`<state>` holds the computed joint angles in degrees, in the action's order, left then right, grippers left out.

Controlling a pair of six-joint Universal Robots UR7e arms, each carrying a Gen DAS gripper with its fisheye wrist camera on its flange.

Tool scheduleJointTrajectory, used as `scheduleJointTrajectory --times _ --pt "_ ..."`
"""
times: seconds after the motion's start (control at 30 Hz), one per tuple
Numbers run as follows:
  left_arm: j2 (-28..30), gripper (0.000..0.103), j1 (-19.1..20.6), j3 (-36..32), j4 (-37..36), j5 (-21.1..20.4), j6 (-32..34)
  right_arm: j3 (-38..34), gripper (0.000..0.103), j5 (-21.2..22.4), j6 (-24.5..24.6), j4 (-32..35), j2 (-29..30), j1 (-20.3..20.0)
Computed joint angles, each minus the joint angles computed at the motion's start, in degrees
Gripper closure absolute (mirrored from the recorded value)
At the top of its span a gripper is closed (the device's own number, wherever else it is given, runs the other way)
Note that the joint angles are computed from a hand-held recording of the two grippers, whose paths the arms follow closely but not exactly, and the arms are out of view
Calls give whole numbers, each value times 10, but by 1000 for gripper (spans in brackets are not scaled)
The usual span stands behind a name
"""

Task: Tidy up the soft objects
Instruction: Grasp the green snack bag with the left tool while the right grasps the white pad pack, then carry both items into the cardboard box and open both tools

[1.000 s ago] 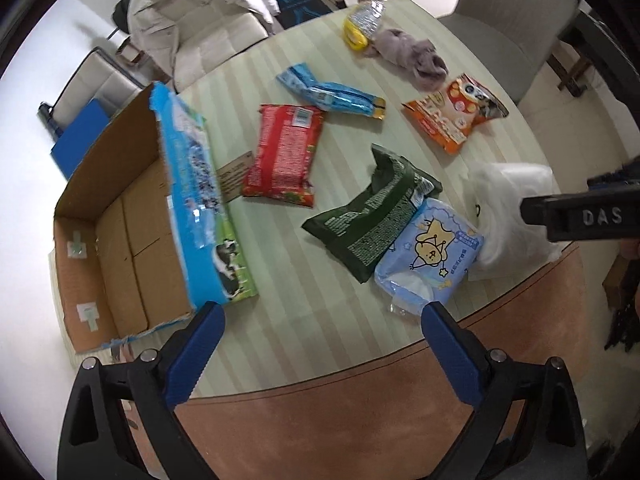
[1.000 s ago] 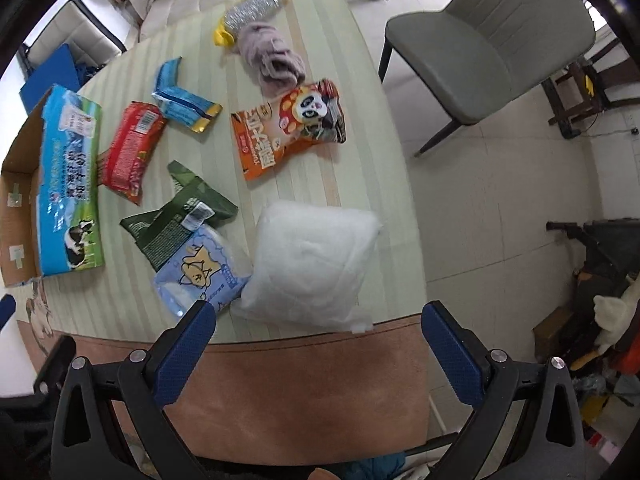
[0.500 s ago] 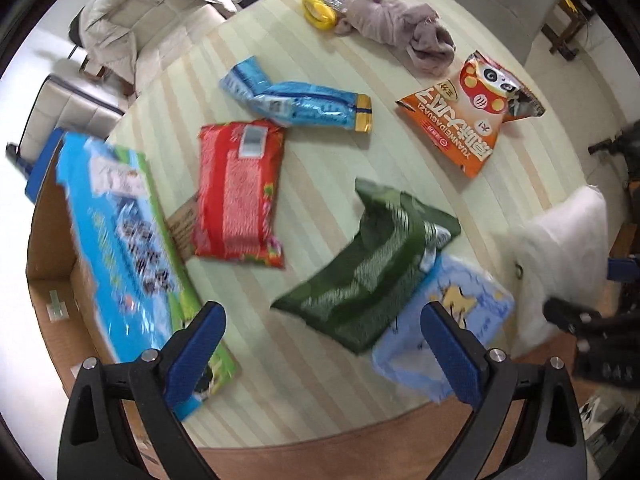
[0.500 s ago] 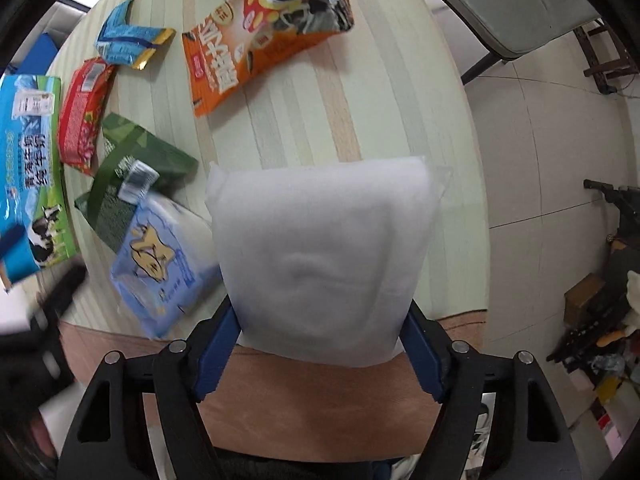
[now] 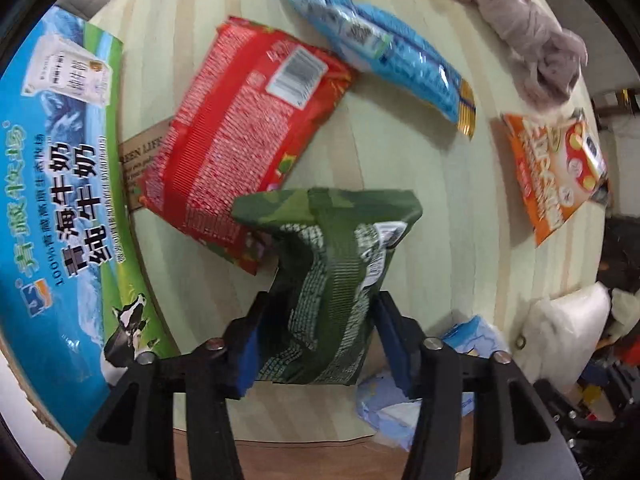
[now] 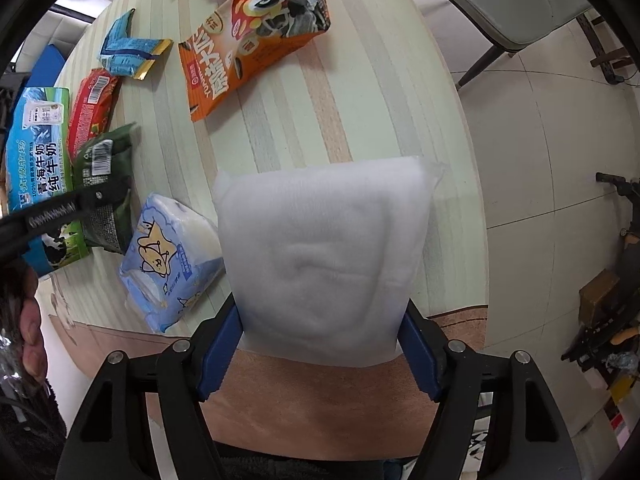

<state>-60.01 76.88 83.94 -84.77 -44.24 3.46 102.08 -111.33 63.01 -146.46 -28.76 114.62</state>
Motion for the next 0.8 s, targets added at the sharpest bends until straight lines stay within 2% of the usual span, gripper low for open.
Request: scheduleJointTrajectory --times 0.07,0.17,0.2,0.33,0.47,0.57,0.67,0.73,0.8 --pt "-7 48 1 19 -22 15 24 1 24 6 -1 -2 4 -8" --pt "-21 60 1 27 -36 7 25 -10 22 0 8 5 14 -6" --pt "-37 66 -3 37 -33 4 21 -11 24 -6 12 7 14 -3" --pt "-83 69 -21 49 -35 -9 26 -7 37 -15 19 -10 9 10" --pt "-138 70 -44 28 -11 -51 17 -5 39 -7 19 -32 -3 29" --pt "-166 70 -54 -27 22 -95 -5 -30 39 -4 -1 -26 -12 59" --pt "-174 70 -49 -96 38 -131 -15 -93 40 -4 -31 4 -9 91" --pt "-156 70 -46 -157 46 -143 -14 -158 40 -5 -58 30 7 112" --pt "-122 70 -34 -246 80 -146 -9 -237 40 -10 -82 61 35 129"
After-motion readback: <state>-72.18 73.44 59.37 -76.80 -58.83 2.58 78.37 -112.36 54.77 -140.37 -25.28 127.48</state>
